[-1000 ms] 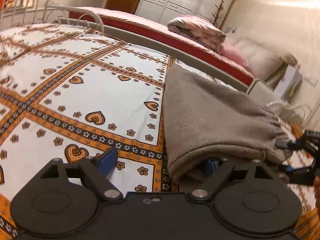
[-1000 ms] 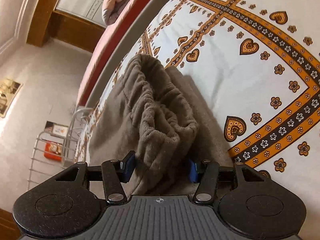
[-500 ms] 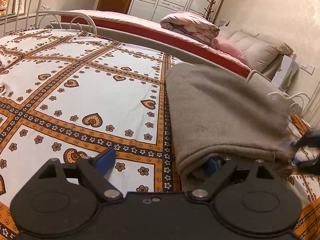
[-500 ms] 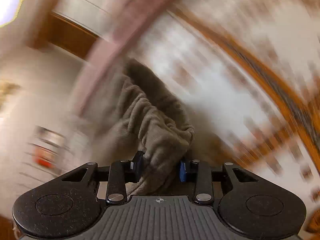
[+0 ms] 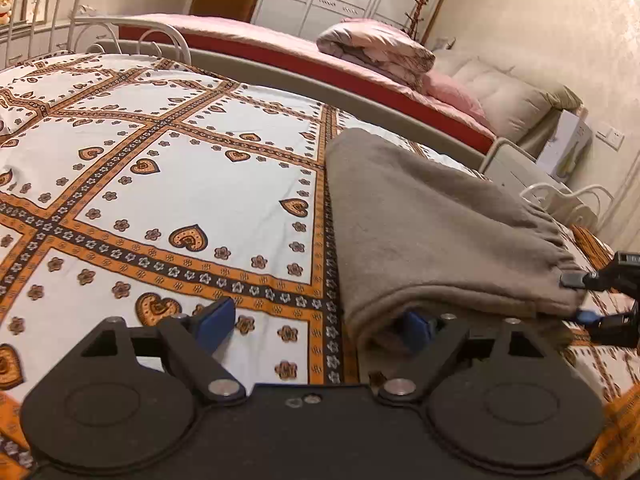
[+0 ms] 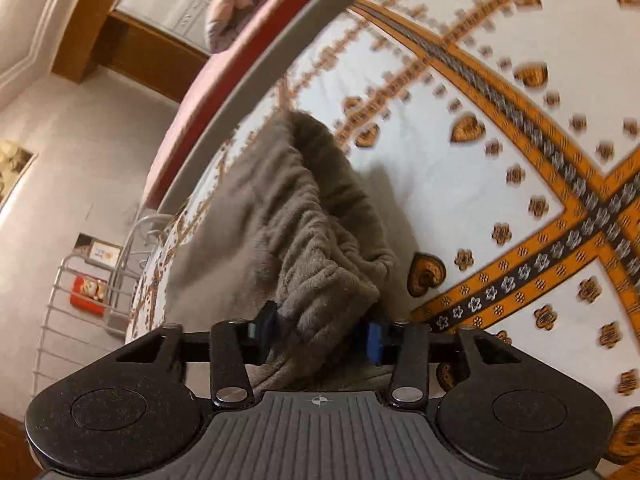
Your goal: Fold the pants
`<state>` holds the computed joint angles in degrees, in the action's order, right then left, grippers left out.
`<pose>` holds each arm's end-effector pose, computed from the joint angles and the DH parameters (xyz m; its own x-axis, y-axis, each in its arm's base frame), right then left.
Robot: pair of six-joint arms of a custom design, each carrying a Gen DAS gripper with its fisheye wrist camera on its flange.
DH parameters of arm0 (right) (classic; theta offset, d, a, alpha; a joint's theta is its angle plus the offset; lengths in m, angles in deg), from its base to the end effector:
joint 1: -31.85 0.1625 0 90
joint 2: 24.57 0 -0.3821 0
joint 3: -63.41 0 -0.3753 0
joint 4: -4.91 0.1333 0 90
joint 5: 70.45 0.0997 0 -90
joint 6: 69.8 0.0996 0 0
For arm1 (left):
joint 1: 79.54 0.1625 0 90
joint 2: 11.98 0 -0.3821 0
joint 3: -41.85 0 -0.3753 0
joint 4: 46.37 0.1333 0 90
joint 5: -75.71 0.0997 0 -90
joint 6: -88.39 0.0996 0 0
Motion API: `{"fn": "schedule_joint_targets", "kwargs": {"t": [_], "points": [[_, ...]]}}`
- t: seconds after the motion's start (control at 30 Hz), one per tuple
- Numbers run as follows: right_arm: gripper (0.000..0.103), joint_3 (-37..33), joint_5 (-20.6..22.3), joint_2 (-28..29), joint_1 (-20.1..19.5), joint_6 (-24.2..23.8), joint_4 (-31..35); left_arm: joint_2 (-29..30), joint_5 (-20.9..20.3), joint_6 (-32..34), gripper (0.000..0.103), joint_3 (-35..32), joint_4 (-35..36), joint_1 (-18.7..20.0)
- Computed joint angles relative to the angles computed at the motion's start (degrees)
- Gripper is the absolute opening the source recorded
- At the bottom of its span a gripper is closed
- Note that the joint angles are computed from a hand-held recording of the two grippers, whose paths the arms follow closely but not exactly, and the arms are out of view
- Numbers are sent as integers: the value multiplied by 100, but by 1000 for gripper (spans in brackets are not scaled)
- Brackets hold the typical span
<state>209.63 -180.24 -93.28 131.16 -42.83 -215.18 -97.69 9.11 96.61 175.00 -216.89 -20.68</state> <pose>0.1557 -0.3341 0.1743 -0.9109 0.3728 -0.1768 0.3532 0.4831 -0.8011 -0.0671 -0.4453 0.2449 -0.8264 0.3886 -0.4074 0.5572 0.6685 -0.4926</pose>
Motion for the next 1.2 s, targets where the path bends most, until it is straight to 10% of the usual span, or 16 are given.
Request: {"fn": "schedule_joint_targets", "kwargs": {"t": [0.23,0.4,0.63,0.73,0.83,0.9,0.97,1.2], "points": [[47,-188,-1998,-50,1118,-1045,-668,-862,163,-134,79,-342,1393,-299],[47,-750,-1175,369,1063,-2171,-1175,263,121,482,82,-1237,857,-288],[45,-1597,-1207,753,720,-2511,1242,1540,107,603,86,-2097,1296,71],[1,-1559,-1469,753,520,-2424,1456,1736,93,334,97,-2268,1530,286],[1,-1135,-668,232,186,-2047,1330,1636,-114,400,91,-2374,1710,319],[17,-857,-675,43,297,-2142,795,1519,-342,428,85,-2406,1721,349],[97,-599,-530,-128,273,-2265,363,1392,-786,529,85,-2531,2115,456],[102,-184,35,-578,-365,-1779,803,1553,-1523,677,73,-2953,3038,767]]}}
